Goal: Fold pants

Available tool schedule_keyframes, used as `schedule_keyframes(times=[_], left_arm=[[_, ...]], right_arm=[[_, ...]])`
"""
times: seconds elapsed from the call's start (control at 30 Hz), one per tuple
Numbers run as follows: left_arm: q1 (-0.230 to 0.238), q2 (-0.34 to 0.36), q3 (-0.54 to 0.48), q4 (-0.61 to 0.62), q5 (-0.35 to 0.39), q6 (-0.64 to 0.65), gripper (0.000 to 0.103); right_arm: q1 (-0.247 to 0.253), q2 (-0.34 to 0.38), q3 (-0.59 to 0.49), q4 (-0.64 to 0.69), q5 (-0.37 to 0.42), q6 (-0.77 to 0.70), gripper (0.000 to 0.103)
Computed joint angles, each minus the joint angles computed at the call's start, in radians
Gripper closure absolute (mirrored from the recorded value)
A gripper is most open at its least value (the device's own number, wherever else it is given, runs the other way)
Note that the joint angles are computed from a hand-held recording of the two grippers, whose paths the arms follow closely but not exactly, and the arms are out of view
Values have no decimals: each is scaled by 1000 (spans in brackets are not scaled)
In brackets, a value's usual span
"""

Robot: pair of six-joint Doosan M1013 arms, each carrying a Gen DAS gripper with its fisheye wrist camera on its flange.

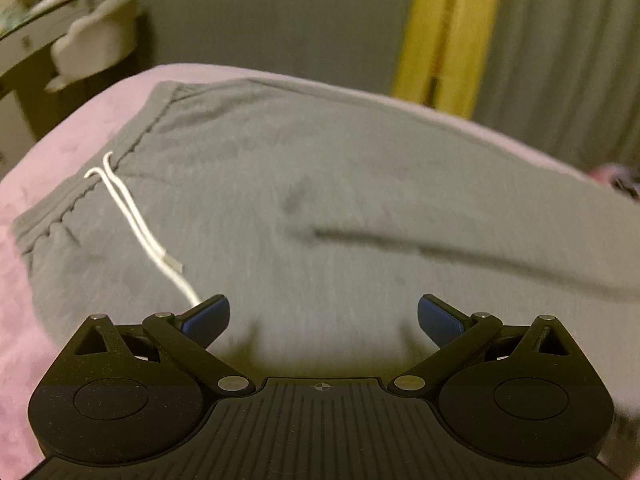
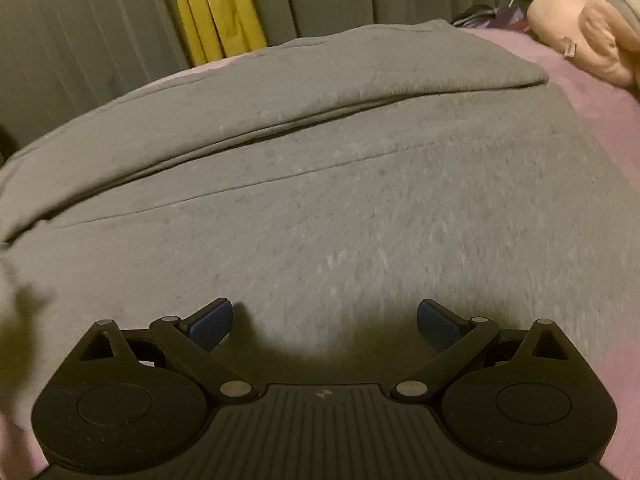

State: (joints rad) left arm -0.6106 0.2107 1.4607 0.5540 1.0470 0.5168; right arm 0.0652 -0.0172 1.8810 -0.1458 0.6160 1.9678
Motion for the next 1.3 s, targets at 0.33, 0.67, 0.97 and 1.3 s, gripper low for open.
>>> schedule_keyframes(times=[0.33,0.67,0.97,1.3], left_arm=[[42,99,-5,315,65,-343,0],[68,94,75,447,-9,-544,0],[76,105,83,437,-32,-540,0],[76,108,84,441,-33,-558,0]], right_arm=[[-7,53,-53,-20,43,-23,4],[-89,235,-378,176,-10,-37,24],[-97,548,-803,52,254,402,62],[-40,658,-950,-213,417,429,81]])
